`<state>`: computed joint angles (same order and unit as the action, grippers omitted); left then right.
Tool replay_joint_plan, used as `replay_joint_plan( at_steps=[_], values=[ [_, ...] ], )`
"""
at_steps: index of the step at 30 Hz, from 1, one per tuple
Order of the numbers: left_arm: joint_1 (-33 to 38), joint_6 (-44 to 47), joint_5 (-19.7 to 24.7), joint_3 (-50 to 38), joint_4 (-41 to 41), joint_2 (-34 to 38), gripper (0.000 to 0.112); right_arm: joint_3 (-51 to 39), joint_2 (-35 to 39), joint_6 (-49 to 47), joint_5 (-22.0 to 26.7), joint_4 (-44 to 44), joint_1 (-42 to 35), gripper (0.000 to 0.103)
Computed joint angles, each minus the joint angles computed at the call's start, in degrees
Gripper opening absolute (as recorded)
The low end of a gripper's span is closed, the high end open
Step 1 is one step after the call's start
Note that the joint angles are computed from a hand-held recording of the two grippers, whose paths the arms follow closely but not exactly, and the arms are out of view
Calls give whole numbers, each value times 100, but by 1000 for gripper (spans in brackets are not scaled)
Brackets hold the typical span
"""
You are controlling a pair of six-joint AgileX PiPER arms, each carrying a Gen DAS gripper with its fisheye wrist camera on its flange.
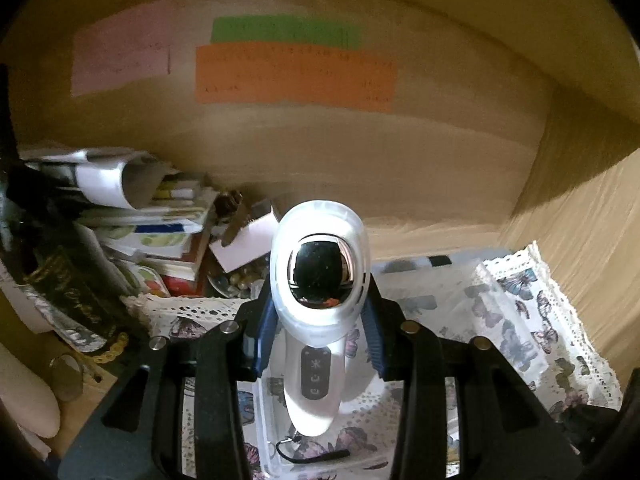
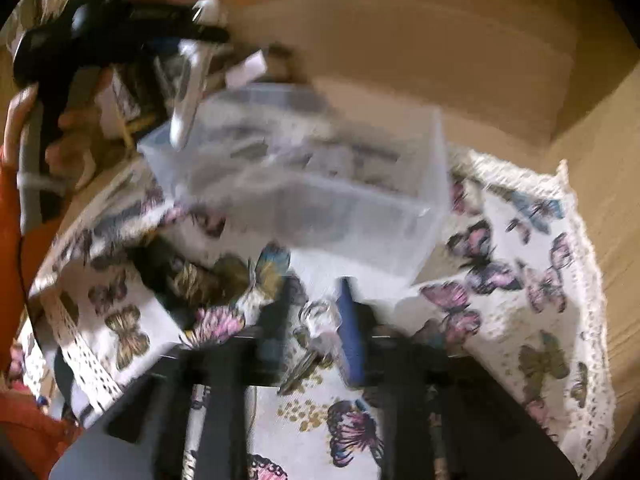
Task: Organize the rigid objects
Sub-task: 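Grasp the keys with the right gripper while the left gripper holds the white device, then lower the white device into the box with the left gripper while the right gripper drops the keys in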
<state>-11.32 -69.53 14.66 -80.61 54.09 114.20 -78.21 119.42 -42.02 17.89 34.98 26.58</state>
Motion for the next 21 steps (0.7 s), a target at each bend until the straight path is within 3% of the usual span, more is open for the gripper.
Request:
replay_joint_plan(
  at_steps=[1, 3, 5, 9, 14, 21],
  values=[
    [4, 263, 22, -86, -258, 79, 39, 10, 49, 117, -103, -165, 48, 50],
    [11, 735, 61, -231, -724, 222, 39, -247, 280, 581, 138, -734, 101, 49],
    [15, 1098, 95, -337, -1070, 334, 39, -558, 567, 987, 417, -1173, 118, 37],
    [19, 1500, 165, -452, -1412, 458, 39, -530, 522, 834, 428, -941, 40, 22],
    [19, 2114, 228, -609, -1979, 593, 39, -213, 357, 1110, 27, -1065, 123, 21],
    [-21, 3396, 511, -846, -3117, 795, 39, 330, -194, -225, -381, 473, -18, 21]
  ],
)
